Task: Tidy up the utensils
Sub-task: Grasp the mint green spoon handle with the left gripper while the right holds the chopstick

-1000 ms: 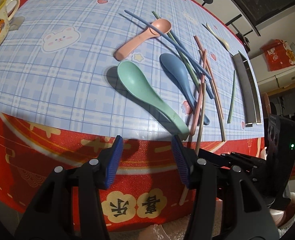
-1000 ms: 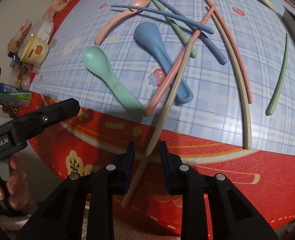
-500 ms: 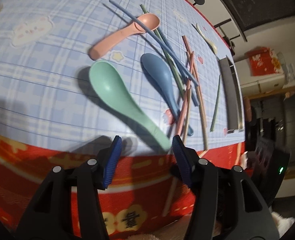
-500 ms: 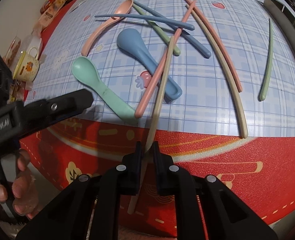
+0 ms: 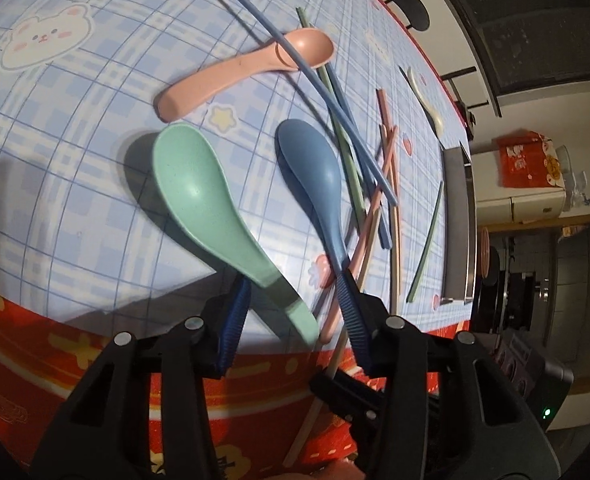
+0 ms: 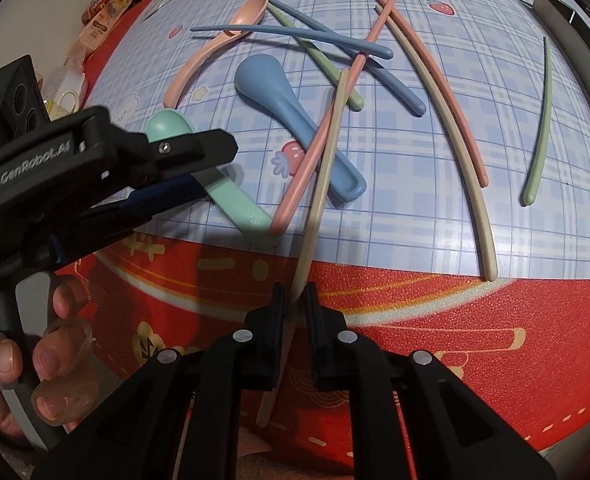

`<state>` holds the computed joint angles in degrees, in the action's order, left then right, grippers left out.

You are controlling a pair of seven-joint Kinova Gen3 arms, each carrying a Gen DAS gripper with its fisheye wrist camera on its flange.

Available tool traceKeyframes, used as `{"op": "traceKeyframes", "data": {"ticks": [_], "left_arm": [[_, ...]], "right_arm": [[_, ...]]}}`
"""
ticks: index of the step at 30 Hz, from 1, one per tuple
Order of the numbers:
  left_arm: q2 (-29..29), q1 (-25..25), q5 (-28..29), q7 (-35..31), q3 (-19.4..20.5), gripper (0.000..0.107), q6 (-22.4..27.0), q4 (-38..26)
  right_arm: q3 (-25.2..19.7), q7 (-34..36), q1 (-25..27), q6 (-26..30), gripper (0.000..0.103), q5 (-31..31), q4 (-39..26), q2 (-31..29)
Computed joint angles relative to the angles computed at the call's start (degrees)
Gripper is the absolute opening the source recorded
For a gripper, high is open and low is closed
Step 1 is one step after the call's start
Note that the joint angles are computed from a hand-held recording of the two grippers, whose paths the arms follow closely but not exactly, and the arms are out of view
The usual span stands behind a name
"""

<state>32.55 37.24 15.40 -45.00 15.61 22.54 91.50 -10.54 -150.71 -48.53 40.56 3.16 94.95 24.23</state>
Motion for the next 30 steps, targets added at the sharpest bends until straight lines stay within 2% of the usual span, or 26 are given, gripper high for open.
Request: {"op": "traceKeyframes", "data": {"ticks": [5, 8, 12, 15, 24, 27, 30], "left_arm": [[0.77, 5.96, -5.13, 5.12, -5.67, 0.045, 3.8, -4.11], [1.28, 7.76, -7.98, 7.46, -7.03, 0.044, 5.17, -5.71], [1.86, 9.51, -11.41, 10.78, -8.61, 0.026, 7.95, -7.24], [1.31, 6.81, -10.44, 9.74, -5.93, 0.019, 5.49, -4.93], [-0.52, 0.0, -4.75, -0.31, 1.53, 0.015, 0.74, 1.77], [-1.25, -1.14, -2.55, -2.32, 2.26, 0.014, -0.42, 3.67], [-1.99, 0.1, -2.67, -2.32, 0.49, 0.012, 0.77, 3.75]], "right_arm": [[-0.09, 0.36, 0.13, -0.17, 0.011, 0.01, 0.38, -0.21], [-0.21, 0.43, 0.33, -0.66, 0.011, -0.28, 0.86, -0.48], [-0.26, 0.38, 0.33, -0.83, 0.011, -0.39, 1.05, -0.64], [-0.22, 0.27, 0.31, -0.87, 0.01, -0.39, 1.06, -0.67], [-0.32, -1.25, 0.61, -3.74, 0.009, -1.09, 3.56, -1.86], [-0.48, -1.74, 1.08, -5.64, 0.009, -1.83, 5.09, -2.55], [-0.49, -2.23, 1.31, -7.03, 0.008, -2.22, 6.25, -3.09]]}}
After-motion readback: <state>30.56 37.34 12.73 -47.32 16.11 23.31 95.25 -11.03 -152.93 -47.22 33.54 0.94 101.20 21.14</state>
